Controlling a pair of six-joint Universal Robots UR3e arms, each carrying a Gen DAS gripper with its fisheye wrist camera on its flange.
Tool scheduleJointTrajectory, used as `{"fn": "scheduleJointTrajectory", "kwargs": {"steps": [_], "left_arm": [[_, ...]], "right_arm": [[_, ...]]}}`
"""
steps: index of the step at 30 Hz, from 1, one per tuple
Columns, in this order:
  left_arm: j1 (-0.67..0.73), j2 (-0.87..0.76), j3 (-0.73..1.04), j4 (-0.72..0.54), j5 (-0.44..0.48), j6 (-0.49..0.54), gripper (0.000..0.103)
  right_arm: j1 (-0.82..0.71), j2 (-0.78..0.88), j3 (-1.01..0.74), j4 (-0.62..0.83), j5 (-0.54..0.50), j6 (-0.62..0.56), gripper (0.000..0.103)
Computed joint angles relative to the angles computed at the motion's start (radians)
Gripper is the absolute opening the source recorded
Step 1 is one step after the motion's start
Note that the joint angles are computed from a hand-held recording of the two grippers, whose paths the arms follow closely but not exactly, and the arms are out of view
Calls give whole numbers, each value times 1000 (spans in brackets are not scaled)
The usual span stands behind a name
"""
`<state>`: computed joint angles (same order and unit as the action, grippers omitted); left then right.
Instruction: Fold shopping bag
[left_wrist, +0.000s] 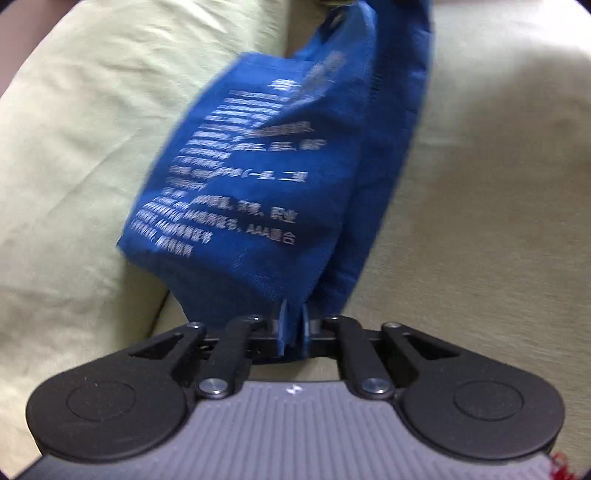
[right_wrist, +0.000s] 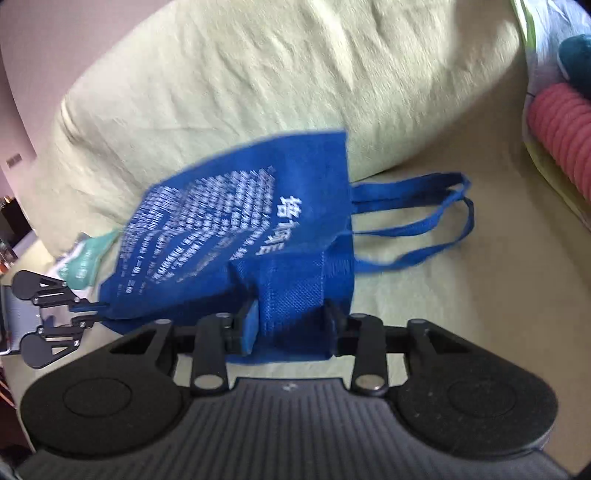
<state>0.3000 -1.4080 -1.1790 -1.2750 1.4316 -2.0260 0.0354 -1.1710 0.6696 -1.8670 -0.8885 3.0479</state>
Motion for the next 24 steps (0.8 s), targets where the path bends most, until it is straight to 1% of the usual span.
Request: {"fn": "scheduleJointTrajectory", "kwargs": {"steps": [1, 3, 4, 5, 7, 8, 9, 10, 12, 13, 14, 16, 17, 18, 19, 21, 23, 24], "left_arm": [[24, 20, 19, -42, -22, 1, 2], [134, 117, 58, -202, -129, 65, 2], [186, 169, 68, -289, -156, 97, 5], [245, 219, 83, -382, -183, 135, 16], [272, 315, 24, -456, -152, 175, 17], [285, 363, -3, -494, -135, 194, 18], [294, 392, 9, -551, -145, 215, 18], [306, 419, 28, -614, -158, 238, 19], [363, 437, 133, -765, -248, 307, 20], [357, 429, 163, -791, -258, 309, 22], [309, 398, 205, -795, -258, 280, 29], [183, 326, 290, -783, -237, 202, 37], [80, 276, 315, -721, -202, 114, 42], [6, 229, 340, -678, -190, 51, 42], [-44, 196, 347, -639, -170, 9, 43], [-207, 61, 392, -546, -134, -121, 42], [-294, -2, 370, -479, -110, -159, 43], [-343, -33, 349, -433, -71, -176, 43]], "right_arm": [[-13, -41, 40, 15, 24, -15, 31], [-65, -195, 195, 68, 118, -68, 31], [-99, -289, 278, 130, 173, -114, 31], [-128, -374, 348, 204, 209, -166, 31], [-165, -494, 442, 331, 232, -251, 42], [-179, -547, 490, 383, 235, -287, 55], [-199, -604, 549, 422, 241, -311, 57], [-224, -654, 603, 442, 256, -322, 57], [-279, -713, 655, 505, 297, -366, 57], [-309, -727, 655, 567, 320, -411, 57], [-326, -725, 643, 621, 330, -450, 57], [-346, -711, 623, 691, 332, -504, 57], [-353, -703, 614, 717, 330, -525, 57], [-358, -694, 608, 735, 332, -541, 58], [-358, -686, 606, 741, 338, -550, 58], [-357, -668, 601, 755, 351, -569, 57], [-354, -651, 597, 757, 361, -579, 55], [-346, -641, 594, 745, 360, -571, 53]]}}
